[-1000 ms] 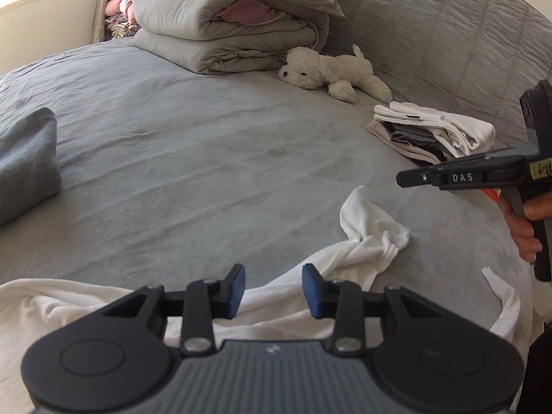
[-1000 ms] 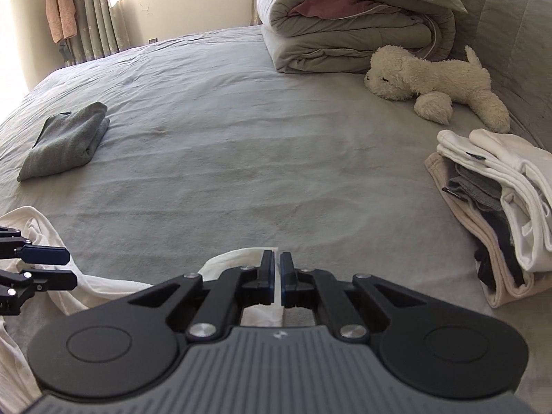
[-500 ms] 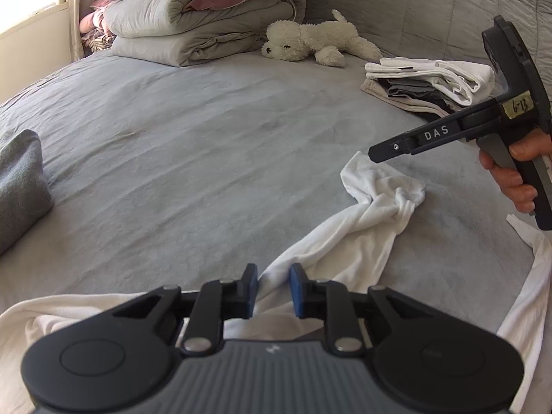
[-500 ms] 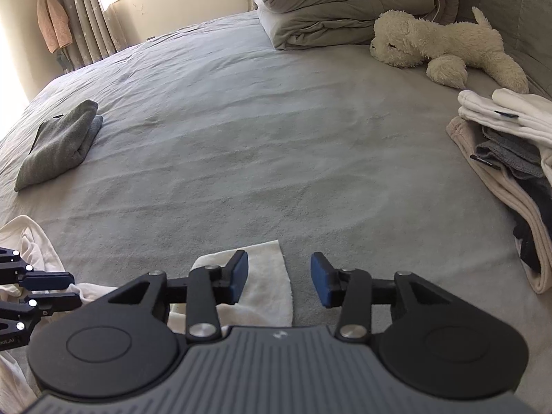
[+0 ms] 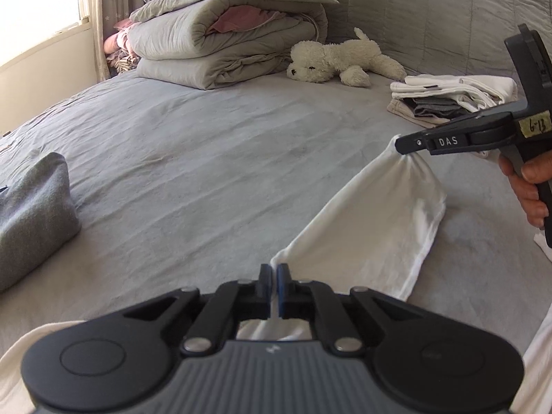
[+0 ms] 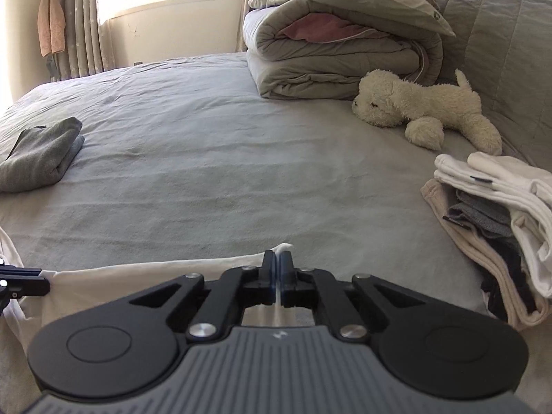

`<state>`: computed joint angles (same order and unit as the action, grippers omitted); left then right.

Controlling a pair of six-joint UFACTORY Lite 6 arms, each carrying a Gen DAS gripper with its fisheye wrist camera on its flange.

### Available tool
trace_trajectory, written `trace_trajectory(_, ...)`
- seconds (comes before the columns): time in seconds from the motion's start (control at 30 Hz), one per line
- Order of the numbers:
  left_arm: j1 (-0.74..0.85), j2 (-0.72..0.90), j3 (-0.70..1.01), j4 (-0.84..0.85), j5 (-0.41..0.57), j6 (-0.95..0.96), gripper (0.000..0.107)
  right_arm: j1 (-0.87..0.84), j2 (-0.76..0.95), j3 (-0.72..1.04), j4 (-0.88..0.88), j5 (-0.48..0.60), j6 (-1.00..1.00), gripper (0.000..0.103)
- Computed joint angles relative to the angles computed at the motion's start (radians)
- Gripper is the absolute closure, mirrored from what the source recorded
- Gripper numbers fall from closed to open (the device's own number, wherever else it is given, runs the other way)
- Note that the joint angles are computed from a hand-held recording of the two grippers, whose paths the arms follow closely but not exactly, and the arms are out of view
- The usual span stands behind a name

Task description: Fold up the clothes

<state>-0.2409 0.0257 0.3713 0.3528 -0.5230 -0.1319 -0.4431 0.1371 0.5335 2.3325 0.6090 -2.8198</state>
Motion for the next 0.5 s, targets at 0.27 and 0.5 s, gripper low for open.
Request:
trace_trajectory(0.27,-0.019,0.172,0.198,-0.161,-0.012,0.032,0.104,0.097,0.136,0.175,0.198,-0.011,-0.160,0.101)
trace_trajectory(0.5,-0.020,0.408,0.440,-0.287,0.022,0.045,0.104,0.177,0.353,0.415,0.286,-0.082,-0.224,0.101)
